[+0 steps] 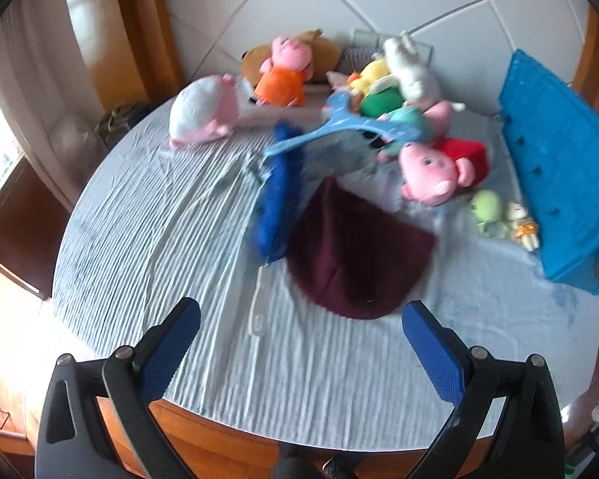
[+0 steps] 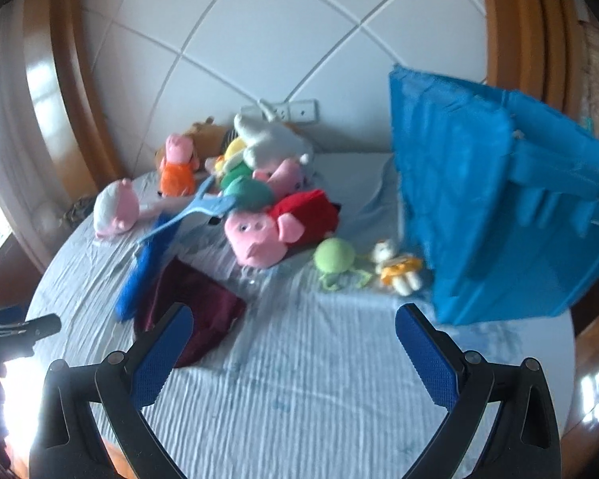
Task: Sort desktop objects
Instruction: 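Grasp the maroon knit hat with the left tool while the right tool grasps the green plush ball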
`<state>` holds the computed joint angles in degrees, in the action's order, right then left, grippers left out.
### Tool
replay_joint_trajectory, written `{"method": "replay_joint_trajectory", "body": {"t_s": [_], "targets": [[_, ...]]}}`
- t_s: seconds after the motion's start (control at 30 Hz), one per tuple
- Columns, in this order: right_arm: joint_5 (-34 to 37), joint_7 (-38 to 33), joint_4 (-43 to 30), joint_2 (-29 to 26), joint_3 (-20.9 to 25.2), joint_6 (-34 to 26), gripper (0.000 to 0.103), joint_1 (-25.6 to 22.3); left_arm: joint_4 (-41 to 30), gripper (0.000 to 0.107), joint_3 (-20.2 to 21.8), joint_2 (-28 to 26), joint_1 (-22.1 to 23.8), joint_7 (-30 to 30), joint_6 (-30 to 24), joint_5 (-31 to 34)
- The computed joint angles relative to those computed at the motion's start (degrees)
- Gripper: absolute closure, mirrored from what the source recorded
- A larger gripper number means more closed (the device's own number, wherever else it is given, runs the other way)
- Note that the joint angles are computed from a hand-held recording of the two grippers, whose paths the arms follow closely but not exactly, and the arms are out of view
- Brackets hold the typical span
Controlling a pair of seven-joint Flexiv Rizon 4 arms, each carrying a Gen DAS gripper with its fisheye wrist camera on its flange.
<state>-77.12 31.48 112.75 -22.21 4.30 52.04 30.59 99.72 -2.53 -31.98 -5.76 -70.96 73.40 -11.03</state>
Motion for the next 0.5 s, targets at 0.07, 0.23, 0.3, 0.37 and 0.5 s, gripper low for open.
{"method": "replay_joint_trajectory", "body": {"t_s": [0.07,0.23,0.3,0.37,0.5], "targets": [[1.1,-1.3,-2.1,-2.2,-0.2,1.4,0.000,-0.1,-1.6,0.009,-0.5,-1.7,0.8,1.2,-0.3,-0.2],[6.5,-5.0,-7.8,-6.8,-1.9,0.6,0.000,1.6,-9.9,0.012,-1.8,-7.8,2.3,5.6,-4.3,-0.9],[9.4,-6.1,-10.2,-8.8,-2.6,0.5,0.000,2.1,-14.3,0.012,-2.5,-10.6,2.7,7.7,-7.1,-1.3],[12.7,-7.3,-12.3,-10.5,-3.3,-0.2,0.000,2.8,-19.5,0.012,-2.7,-13.8,2.5,9.6,-10.5,-1.4],[18.6,-8.2,-14.8,-13.1,-4.6,-2.0,0.005,4.1,-27.8,0.012,-2.4,-19.3,1.0,11.8,-16.0,-1.2]]}}
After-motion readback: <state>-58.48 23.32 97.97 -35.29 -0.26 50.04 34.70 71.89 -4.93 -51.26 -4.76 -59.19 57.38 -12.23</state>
